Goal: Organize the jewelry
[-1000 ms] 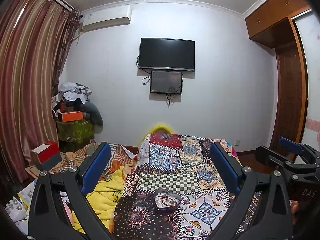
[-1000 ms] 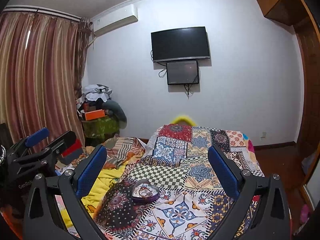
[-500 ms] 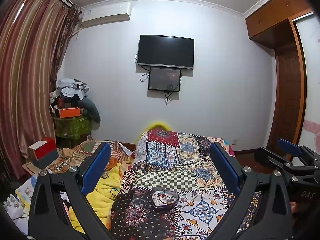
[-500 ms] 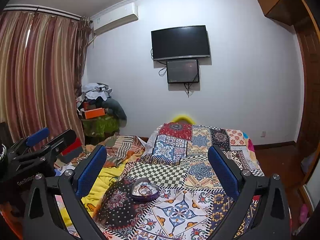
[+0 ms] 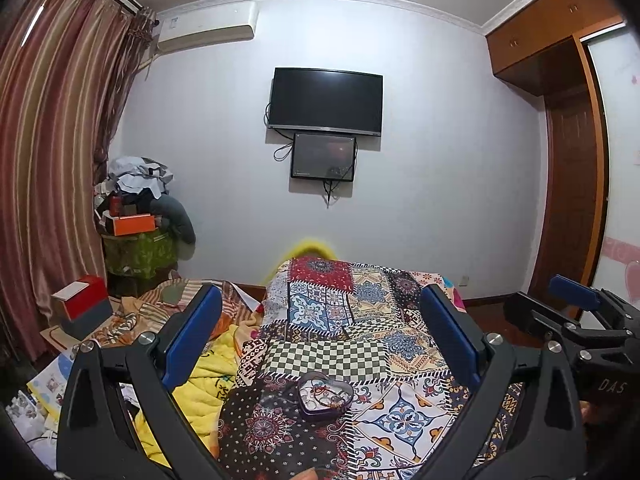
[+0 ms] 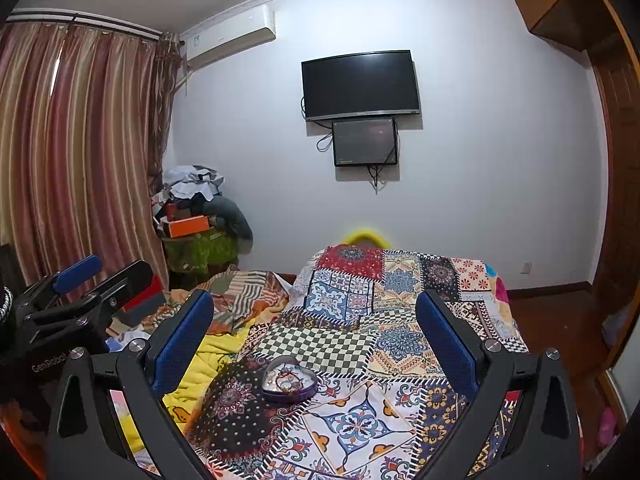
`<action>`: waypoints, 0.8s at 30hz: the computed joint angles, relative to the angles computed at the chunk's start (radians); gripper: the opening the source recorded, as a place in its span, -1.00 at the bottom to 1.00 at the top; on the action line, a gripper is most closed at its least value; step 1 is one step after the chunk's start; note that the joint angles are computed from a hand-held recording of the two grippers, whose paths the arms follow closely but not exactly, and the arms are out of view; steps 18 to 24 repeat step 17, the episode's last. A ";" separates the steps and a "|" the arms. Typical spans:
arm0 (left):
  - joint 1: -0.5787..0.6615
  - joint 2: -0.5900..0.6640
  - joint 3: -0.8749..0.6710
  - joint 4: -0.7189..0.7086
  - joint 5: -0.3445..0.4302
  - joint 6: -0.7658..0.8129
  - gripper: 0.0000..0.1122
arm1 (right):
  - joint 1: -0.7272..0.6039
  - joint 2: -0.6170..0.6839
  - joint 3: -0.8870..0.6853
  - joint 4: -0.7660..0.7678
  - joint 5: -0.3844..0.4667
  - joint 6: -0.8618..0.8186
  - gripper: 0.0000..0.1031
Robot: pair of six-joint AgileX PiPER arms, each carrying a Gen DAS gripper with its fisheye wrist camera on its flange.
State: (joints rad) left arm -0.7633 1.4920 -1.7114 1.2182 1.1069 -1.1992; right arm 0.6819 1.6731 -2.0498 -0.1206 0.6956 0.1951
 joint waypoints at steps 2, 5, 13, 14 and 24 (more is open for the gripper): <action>0.000 0.002 -0.001 0.001 0.002 0.000 0.77 | -0.001 0.001 -0.002 0.000 0.001 -0.001 0.95; 0.001 0.003 0.000 -0.001 0.002 0.000 0.77 | -0.002 0.001 -0.001 0.002 0.001 0.000 0.95; 0.003 0.001 0.003 -0.006 -0.003 0.002 0.77 | -0.006 0.006 0.001 0.006 0.000 -0.001 0.95; 0.003 0.002 0.004 -0.005 -0.003 0.001 0.77 | -0.006 0.005 0.002 0.005 0.000 0.000 0.95; 0.002 0.006 0.002 -0.002 0.005 0.001 0.77 | -0.007 0.004 0.006 0.008 -0.002 -0.002 0.95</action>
